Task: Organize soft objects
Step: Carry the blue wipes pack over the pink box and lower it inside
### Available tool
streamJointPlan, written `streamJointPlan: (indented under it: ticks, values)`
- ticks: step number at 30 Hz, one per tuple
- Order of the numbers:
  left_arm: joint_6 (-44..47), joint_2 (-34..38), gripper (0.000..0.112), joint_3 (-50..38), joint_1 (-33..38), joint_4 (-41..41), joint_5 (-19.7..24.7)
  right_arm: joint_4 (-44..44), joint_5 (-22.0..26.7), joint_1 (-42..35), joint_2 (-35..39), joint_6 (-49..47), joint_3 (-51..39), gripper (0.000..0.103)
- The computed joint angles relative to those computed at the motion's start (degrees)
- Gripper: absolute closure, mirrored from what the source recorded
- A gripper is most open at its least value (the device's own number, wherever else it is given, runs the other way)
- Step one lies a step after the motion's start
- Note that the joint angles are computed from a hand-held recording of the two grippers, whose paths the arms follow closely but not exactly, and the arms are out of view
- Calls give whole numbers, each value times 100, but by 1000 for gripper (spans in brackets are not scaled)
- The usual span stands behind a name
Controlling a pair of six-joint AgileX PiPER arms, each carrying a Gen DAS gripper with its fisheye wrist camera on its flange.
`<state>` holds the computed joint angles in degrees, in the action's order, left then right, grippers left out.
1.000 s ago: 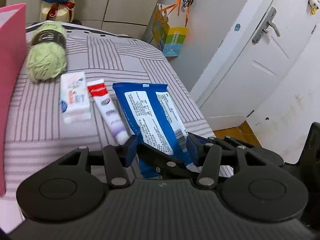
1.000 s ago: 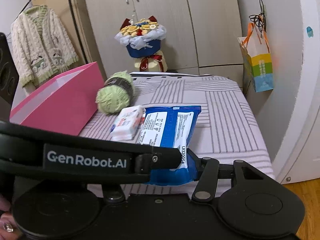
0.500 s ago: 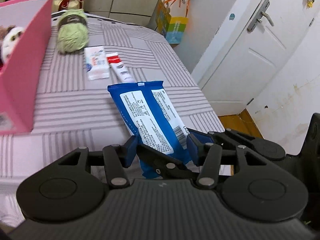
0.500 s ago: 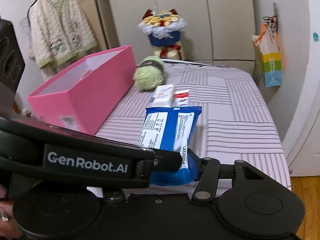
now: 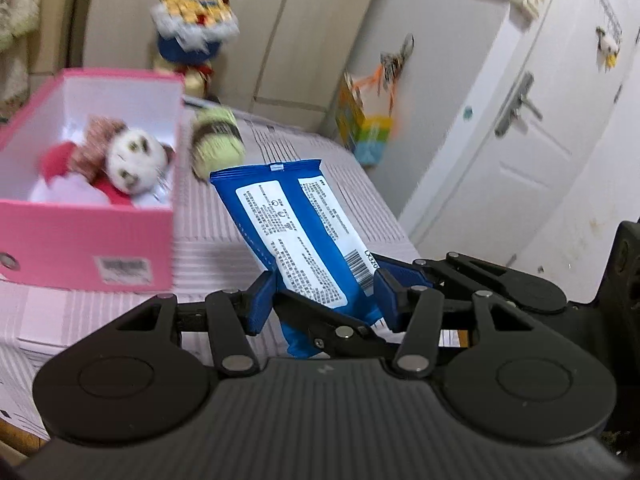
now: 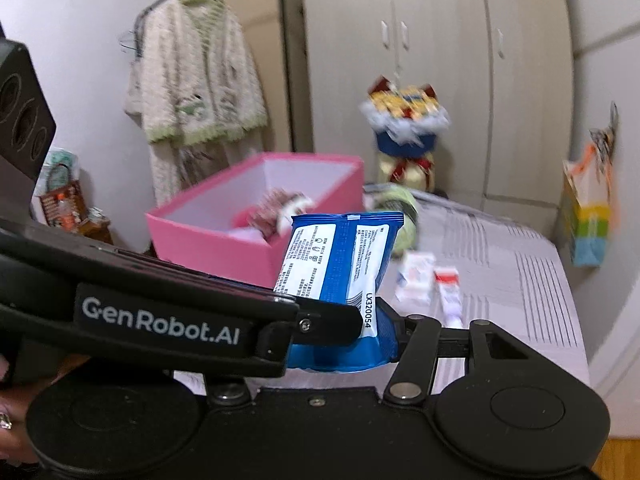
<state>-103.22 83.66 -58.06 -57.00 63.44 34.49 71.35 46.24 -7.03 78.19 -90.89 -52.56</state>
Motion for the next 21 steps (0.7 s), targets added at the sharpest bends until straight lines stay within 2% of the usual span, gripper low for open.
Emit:
streamJointPlan:
  ticks: [5, 9, 15, 21]
  values:
    - [-339, -452, 60, 302, -55, 424, 493, 252, 29, 435, 133, -15, -273, 41]
    - [38, -687, 60, 347, 337, 272, 487, 347, -182, 931, 429, 114, -632, 41]
    - [1346, -908, 60, 272, 1490, -633, -151, 35, -556, 1656, 1023, 714, -1440, 41]
    - [2325, -776, 60, 208, 2605, -1555, -837, -666, -653, 2187, 1864, 1753, -2523, 41]
